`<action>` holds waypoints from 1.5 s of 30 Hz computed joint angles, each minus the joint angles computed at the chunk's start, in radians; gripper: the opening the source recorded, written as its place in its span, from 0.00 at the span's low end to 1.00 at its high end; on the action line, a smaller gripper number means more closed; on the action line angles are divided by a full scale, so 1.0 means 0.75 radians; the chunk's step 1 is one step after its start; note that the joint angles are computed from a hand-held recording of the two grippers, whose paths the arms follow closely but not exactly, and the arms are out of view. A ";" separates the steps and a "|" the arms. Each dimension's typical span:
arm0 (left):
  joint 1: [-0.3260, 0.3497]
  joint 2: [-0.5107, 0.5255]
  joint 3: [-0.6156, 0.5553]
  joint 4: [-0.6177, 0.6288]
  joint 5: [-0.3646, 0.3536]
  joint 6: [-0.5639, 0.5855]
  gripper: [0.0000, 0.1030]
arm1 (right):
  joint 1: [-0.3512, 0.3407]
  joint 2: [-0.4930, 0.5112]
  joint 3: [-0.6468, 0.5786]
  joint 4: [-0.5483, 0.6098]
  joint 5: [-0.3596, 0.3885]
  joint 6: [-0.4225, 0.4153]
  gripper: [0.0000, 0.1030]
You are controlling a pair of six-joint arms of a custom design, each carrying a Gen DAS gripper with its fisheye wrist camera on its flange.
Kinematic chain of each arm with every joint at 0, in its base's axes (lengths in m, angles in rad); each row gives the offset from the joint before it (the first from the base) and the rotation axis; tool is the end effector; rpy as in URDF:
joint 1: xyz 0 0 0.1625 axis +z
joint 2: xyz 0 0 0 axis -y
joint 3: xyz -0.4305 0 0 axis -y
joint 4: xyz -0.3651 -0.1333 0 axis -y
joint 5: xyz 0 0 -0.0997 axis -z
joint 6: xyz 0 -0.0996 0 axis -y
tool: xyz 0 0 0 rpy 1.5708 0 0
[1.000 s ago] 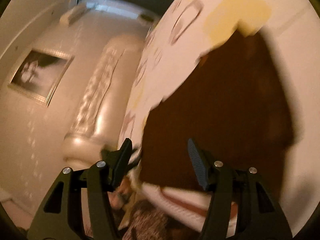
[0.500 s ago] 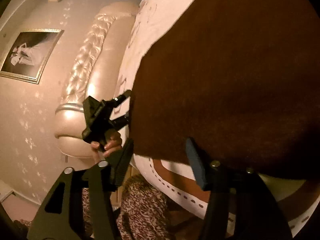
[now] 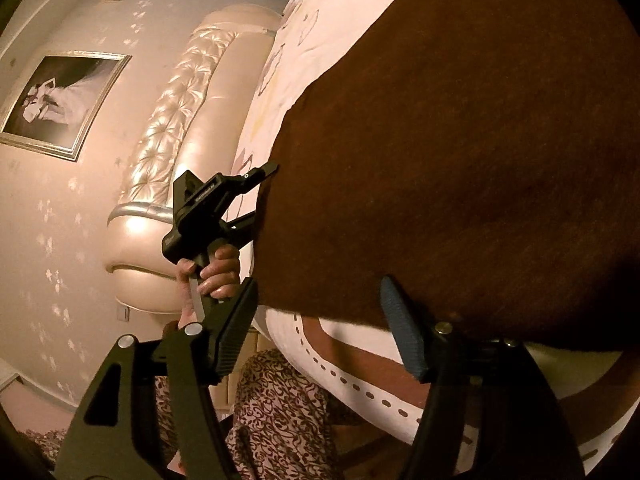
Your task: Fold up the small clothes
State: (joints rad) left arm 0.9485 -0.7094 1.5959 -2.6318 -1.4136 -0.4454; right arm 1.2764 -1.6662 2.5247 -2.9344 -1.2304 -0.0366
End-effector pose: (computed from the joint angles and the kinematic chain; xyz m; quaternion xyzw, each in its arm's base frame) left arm -0.2711 -0.6334 0.0804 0.0809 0.9898 -0.1146 0.0231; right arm 0.0635 -0.3644 0.2808 0.0807 0.9518 -0.2699 0.1212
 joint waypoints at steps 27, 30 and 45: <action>-0.435 0.347 -0.504 0.466 0.113 -0.258 0.11 | -0.347 -0.613 0.008 0.617 0.141 -0.307 0.65; -0.469 0.442 -0.538 0.493 0.134 -0.306 0.11 | -0.545 -0.795 0.020 0.832 0.273 -0.427 0.65; -0.573 0.358 -0.302 0.168 0.075 -0.192 0.47 | -1.129 -1.204 -0.075 1.622 0.600 -0.908 0.66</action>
State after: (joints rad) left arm 0.5187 -0.4406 1.3692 -2.5059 -1.3574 -0.5892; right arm 0.4295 -2.5688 2.4688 -1.7178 -0.7804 -0.7176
